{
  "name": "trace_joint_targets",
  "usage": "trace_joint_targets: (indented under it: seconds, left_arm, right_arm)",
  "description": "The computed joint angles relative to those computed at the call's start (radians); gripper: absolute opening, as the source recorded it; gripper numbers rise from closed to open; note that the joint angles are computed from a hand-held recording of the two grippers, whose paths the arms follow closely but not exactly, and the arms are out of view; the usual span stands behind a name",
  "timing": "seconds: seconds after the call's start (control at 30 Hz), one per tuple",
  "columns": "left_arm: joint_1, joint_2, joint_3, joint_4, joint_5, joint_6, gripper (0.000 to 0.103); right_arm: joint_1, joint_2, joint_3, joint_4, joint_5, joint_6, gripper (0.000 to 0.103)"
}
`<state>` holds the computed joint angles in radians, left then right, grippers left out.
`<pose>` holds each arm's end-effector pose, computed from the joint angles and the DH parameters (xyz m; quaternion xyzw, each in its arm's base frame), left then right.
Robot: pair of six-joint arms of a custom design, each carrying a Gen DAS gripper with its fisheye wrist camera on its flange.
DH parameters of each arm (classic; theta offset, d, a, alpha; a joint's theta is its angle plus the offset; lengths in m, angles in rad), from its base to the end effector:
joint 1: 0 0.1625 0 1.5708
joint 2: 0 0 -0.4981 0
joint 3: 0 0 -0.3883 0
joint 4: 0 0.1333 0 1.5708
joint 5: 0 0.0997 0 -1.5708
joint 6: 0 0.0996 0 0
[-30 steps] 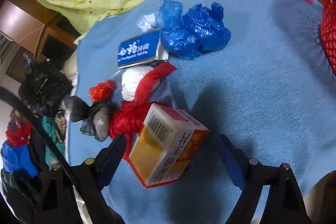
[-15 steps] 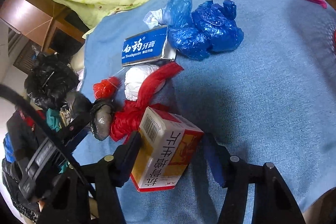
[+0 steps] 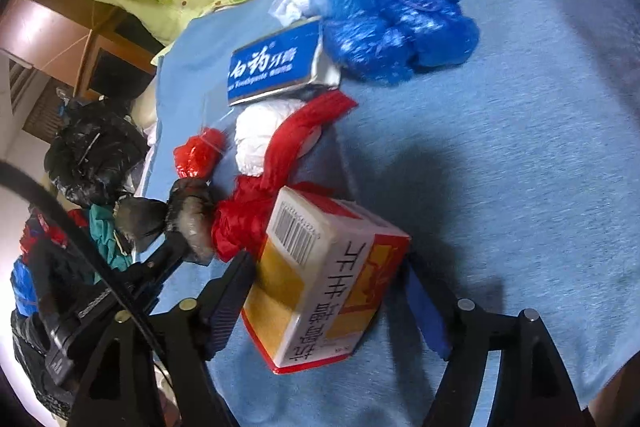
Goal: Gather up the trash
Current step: 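Close the right tool on the medicine box while the left tool grasps and lifts the black bag, then carry both items over the red wastebasket and open both tools to drop them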
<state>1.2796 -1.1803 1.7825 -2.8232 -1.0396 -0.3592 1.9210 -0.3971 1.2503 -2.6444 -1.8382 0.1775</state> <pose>-0.0080 -0.6667 0.3951 -0.1149 0.9110 -0.3715 0.1372 0.3863 -0.7457 -0.0093 0.0703 -0.9827 0.1398 0.0995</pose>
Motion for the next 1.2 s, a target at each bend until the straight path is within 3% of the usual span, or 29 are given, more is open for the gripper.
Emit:
trace_joint_targets:
  seconds: [0.13, 0.27, 0.4, 0.43, 0.47, 0.53, 0.6, 0.73, 0.8, 0.87, 0.93, 1.03, 1.13, 1.2]
  left_arm:
    - [0.013, -0.023, 0.014, -0.021, 0.004, 0.018, 0.008]
    - [0.018, -0.043, 0.025, -0.036, 0.004, 0.015, 0.008]
    - [-0.011, -0.044, 0.038, -0.063, 0.092, 0.047, 0.013]
    - [-0.016, -0.041, 0.039, -0.070, 0.094, 0.053, 0.028]
    - [-0.019, -0.035, 0.038, -0.081, 0.088, 0.059, 0.051]
    - [-0.026, -0.022, 0.034, -0.102, 0.110, 0.052, 0.078]
    - [-0.028, 0.006, 0.017, -0.132, 0.119, 0.038, 0.078]
    - [-0.010, 0.057, -0.051, -0.015, 0.118, -0.023, 0.076]
    - [0.007, 0.069, -0.063, 0.001, 0.078, -0.064, 0.048]
    - [0.015, 0.074, -0.071, 0.015, 0.056, -0.076, 0.037]
    - [0.003, 0.074, -0.059, -0.017, 0.088, -0.056, 0.031]
    - [-0.046, 0.066, -0.009, -0.155, 0.199, 0.062, 0.030]
    - [-0.109, 0.065, 0.048, -0.361, 0.255, 0.255, 0.030]
    - [-0.152, 0.068, 0.068, -0.435, 0.266, 0.366, 0.030]
  right_arm:
    - [0.016, 0.014, 0.012, -0.066, -0.040, -0.024, 0.076]
    - [0.025, 0.020, 0.020, -0.113, -0.054, -0.074, 0.065]
    - [0.026, 0.008, 0.042, -0.160, -0.057, -0.103, 0.059]
    - [0.028, 0.006, 0.047, -0.176, -0.061, -0.109, 0.059]
    - [0.030, 0.004, 0.052, -0.192, -0.070, -0.118, 0.059]
    - [0.034, -0.006, 0.067, -0.231, -0.089, -0.147, 0.059]
    - [0.039, -0.016, 0.085, -0.275, -0.099, -0.178, 0.059]
    - [0.045, -0.044, 0.133, -0.380, -0.100, -0.240, 0.059]
    - [0.044, -0.063, 0.158, -0.433, -0.093, -0.267, 0.059]
    - [0.044, -0.086, 0.187, -0.503, -0.084, -0.303, 0.059]
    - [0.042, -0.113, 0.220, -0.575, -0.066, -0.338, 0.059]
    - [0.041, -0.154, 0.280, -0.708, -0.044, -0.395, 0.059]
    - [0.037, -0.196, 0.335, -0.854, -0.019, -0.452, 0.059]
    - [0.034, -0.219, 0.363, -0.947, -0.019, -0.480, 0.059]
